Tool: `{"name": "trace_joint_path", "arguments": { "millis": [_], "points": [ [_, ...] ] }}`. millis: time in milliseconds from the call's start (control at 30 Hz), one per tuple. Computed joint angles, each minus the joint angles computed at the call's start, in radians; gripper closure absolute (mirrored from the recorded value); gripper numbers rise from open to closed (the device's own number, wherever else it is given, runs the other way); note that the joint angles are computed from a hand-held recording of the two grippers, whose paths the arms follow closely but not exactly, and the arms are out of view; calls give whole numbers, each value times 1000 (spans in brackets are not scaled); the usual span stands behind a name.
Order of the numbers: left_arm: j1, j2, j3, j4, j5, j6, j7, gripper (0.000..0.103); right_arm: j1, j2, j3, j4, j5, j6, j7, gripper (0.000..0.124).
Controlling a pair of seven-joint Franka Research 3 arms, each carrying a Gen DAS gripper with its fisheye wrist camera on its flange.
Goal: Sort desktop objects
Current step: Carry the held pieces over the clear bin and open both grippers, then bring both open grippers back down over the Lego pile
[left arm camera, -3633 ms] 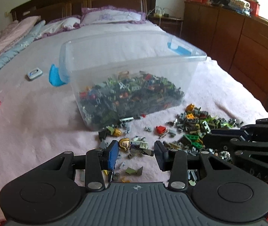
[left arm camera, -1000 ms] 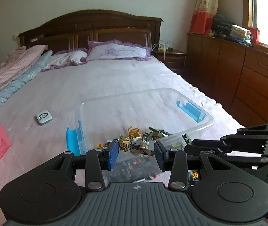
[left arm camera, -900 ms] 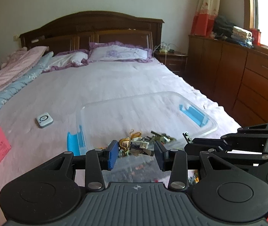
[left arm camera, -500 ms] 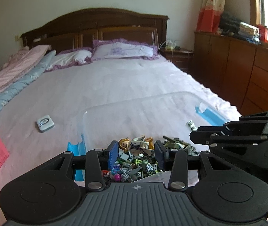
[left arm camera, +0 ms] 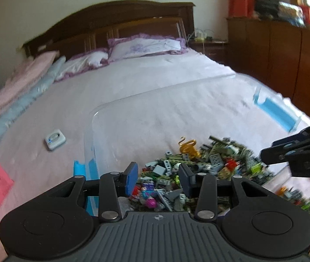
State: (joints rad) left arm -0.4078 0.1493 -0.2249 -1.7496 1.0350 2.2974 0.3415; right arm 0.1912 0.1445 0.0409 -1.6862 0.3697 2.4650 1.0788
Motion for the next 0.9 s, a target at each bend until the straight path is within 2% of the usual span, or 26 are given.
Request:
{"name": "trace_joint_path", "arguments": {
  "millis": [100, 167, 233, 267, 300, 400, 533, 633, 733, 900],
  "points": [
    [6, 11, 5, 11, 2, 9, 30, 60, 4, -19, 2, -22, 4, -5, 20, 103],
    [13, 8, 8, 10, -17, 32, 34, 60, 0, -44, 9, -50, 63, -5, -12, 103],
    [18, -21, 8, -19, -20, 70, 10, 46, 0, -64, 12, -73, 104, 3, -51, 103],
    [18, -45, 5, -42, -10, 82, -11, 32, 4, -77, 13, -92, 117, 27, -69, 103],
    [17, -70, 0, -66, 4, 89, -34, 25, 6, -93, 14, -113, 133, 48, -85, 103],
    [19, -145, -30, -135, 25, 87, -82, 24, 10, -158, 6, -190, 199, 90, -129, 103],
    [10, -227, -93, -214, 43, 2, -153, 23, 20, -253, -16, -296, 284, 118, -198, 102],
    [-1, -275, -133, -265, 12, -59, -200, 23, 25, -351, -47, -406, 328, 108, -268, 98],
    [-16, -317, -162, -315, -48, -88, -222, 24, 28, -461, -81, -531, 348, 103, -337, 94],
    [-47, -354, -196, -377, -159, -108, -185, 24, 12, -625, -113, -722, 318, 71, -331, 93]
  ]
}}
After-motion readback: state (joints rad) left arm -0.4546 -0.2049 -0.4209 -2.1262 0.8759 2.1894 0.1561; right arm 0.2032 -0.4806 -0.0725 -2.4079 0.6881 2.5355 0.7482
